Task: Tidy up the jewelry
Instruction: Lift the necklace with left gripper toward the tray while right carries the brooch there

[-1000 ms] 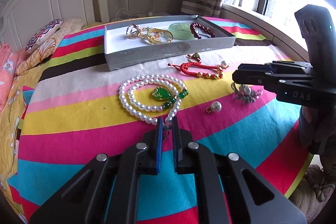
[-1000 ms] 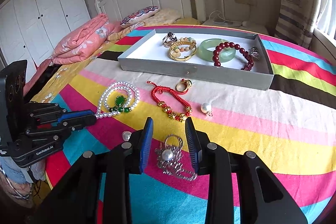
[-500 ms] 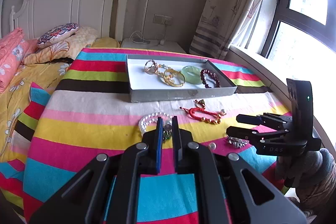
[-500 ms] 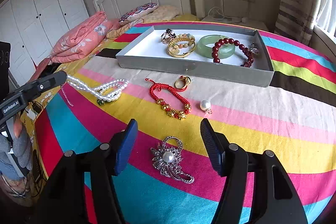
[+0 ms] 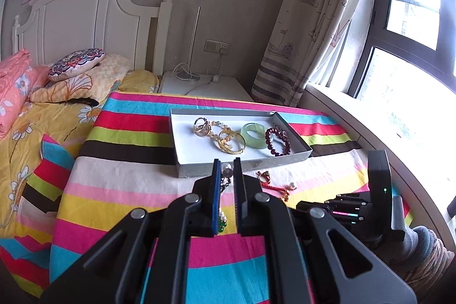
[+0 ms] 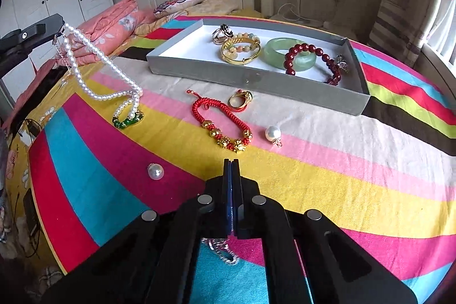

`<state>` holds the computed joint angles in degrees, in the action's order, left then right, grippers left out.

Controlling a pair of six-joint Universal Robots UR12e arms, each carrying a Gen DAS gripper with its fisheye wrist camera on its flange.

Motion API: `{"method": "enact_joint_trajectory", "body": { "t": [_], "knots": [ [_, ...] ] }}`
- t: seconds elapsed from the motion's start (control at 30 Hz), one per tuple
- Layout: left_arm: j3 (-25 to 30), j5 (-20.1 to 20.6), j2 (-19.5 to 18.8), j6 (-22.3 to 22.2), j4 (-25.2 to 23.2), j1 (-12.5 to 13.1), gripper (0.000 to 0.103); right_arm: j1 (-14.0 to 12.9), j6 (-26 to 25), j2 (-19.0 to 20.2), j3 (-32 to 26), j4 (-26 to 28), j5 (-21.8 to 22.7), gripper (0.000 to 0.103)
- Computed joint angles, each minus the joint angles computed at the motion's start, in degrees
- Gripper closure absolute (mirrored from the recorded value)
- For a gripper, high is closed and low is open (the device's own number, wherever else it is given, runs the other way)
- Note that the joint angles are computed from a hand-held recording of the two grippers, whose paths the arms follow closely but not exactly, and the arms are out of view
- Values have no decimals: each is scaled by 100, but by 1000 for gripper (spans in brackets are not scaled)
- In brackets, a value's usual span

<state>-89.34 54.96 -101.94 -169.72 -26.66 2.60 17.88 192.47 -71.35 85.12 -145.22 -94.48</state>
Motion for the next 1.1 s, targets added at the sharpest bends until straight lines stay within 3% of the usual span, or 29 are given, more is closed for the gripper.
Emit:
{"method": "enact_joint_trajectory", "body": {
  "t": [0.2, 0.33, 0.4, 0.43, 0.47, 0.63, 0.7, 0.73, 0.97, 1.1],
  "knots": [
    [253, 51, -54, 19, -23, -45, 95, -101, 123, -81, 88, -86, 319, 101],
    [339, 100, -50, 62, -33, -69, 95, -149, 13, -224, 175, -11, 531, 95],
    [377, 102, -46, 82, -19, -73, 95, -139, -140, -289, 226, 25, 578, 62],
    [403, 108, -46, 94, -15, -77, 95, -125, -216, -319, 279, -48, 593, 20],
    [435, 107, -48, 107, -14, -79, 95, -114, -316, -347, 336, -136, 649, 11],
    [678, 83, -97, 131, -33, -112, 95, -1, -590, -225, 155, 444, 416, 34],
    [803, 26, -126, 122, -61, -127, 95, 70, -709, -176, 136, 432, 124, 49],
    [867, 18, -140, 126, -72, -140, 95, 101, -713, -166, 111, 445, -17, 68],
    [1440, 82, -315, 150, -215, -253, 95, 77, -695, -254, 146, 73, -194, 69],
    [1860, 310, -500, 238, -435, -365, 95, 48, -824, -202, -78, -38, -360, 69]
  ]
}}
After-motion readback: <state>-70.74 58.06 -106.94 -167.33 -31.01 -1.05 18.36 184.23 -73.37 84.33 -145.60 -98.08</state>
